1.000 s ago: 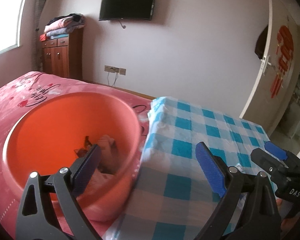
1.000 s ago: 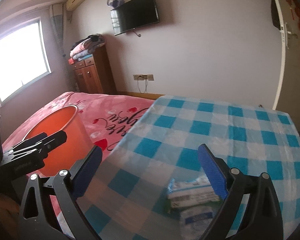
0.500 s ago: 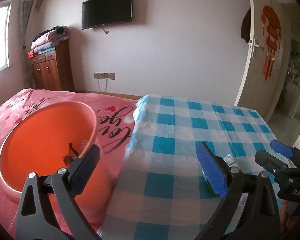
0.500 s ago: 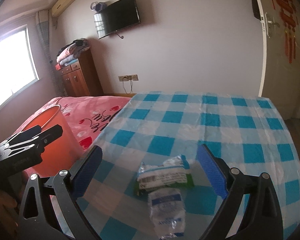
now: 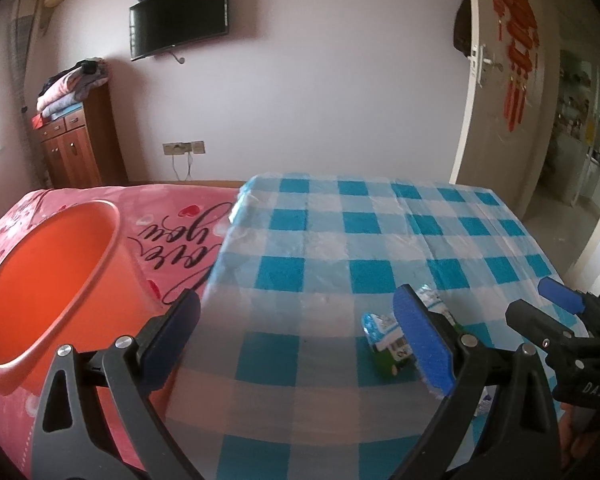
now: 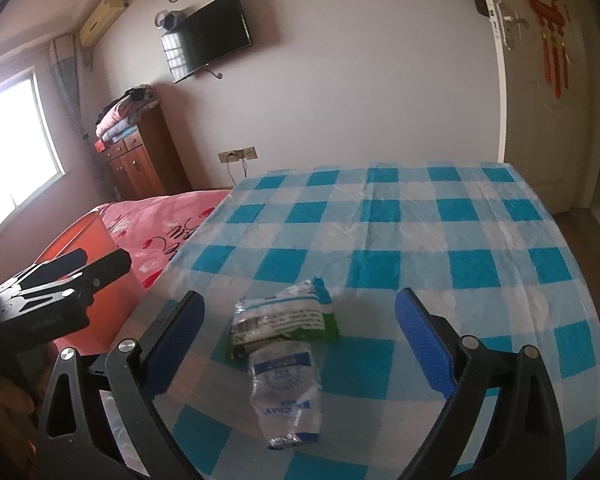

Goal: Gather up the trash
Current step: 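Move both tools back to the table above the snack pack and clear bottle, then grasp the green-and-white snack pack with left tool while right tool approaches clear bottle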

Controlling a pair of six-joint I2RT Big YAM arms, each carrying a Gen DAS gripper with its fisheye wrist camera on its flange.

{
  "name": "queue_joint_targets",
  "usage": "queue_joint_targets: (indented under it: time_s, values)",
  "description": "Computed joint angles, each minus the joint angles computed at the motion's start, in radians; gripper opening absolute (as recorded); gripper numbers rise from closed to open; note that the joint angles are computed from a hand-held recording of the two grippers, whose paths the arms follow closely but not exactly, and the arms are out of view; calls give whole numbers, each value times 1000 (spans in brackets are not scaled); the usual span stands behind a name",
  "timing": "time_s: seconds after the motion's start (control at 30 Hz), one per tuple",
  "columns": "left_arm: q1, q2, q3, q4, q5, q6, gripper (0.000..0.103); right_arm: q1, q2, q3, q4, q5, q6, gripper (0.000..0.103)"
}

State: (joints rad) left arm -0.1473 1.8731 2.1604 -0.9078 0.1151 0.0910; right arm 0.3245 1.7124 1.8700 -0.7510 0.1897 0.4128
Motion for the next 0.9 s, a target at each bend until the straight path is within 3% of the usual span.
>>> queue_joint_targets:
  time_s: [0.4,0.9]
  values:
    - [-51,10,-13,-26,-37,42,97,-22,-53,-101,54,-3,5,95]
    - [-70,28,-15,-61,-81,71,97,-43,-32,-126,12,-158,13,95]
